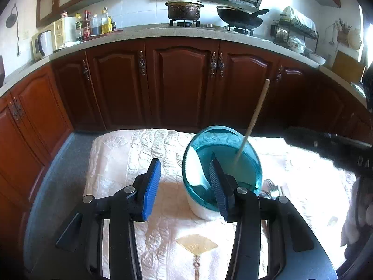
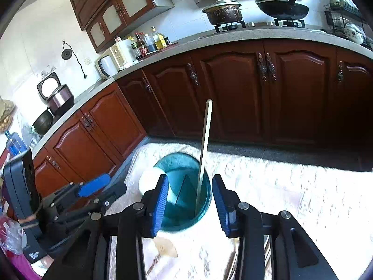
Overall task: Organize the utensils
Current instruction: 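Lift the chopstick with the right tool and drop it into the holder, then move the right tool back to the chopstick bundle and grasp another chopstick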
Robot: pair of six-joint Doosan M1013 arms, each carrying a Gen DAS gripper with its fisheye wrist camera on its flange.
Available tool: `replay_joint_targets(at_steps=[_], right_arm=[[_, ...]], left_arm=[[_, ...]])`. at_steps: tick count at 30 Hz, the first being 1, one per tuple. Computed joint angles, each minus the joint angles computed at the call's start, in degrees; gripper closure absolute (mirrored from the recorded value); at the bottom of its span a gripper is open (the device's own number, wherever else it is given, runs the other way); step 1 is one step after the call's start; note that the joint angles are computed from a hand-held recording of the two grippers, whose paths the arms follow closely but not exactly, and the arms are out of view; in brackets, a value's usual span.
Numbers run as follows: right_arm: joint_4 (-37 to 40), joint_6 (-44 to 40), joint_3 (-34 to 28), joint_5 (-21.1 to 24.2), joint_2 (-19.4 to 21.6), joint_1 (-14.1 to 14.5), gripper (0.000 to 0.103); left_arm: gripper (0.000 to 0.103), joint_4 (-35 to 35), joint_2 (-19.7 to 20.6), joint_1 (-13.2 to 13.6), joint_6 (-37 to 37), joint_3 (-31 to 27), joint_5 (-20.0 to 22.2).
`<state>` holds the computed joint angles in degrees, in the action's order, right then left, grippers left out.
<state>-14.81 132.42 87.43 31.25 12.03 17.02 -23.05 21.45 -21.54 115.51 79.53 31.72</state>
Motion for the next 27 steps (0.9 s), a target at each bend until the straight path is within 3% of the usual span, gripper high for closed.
replay_joint_targets(at_steps=[7,14,20,26,27], right_arm=[[-3.7,4.8,4.1,1.5,-2.8,1.8,0.065],[-2.5,8.8,10.8,5.6,-5.7,0.5,0.065],[5.0,7.7,14.1,6.0,-4.1,-2.2,0.078],[8.0,4.9,12.3,8.5,0.0,-3.5,0.087],[9.2,4.3,12.9,6.6,-0.1,-4.0,0.088]], left_arm=[[0.052,-3.0,-2.1,-0.1,2.7,2.6,0.7],[0.038,-11.0,-3.7,0.1,8.8,5.4,3.8],[0.038,-10.5,-3.6,-0.5,8.6,7.3,7.5],[0.037,-7.7,-3.5,-1.2,7.2,8.4,8.6],[0.038,-7.2,-3.4,-1.4,6.9,8.4,8.6]])
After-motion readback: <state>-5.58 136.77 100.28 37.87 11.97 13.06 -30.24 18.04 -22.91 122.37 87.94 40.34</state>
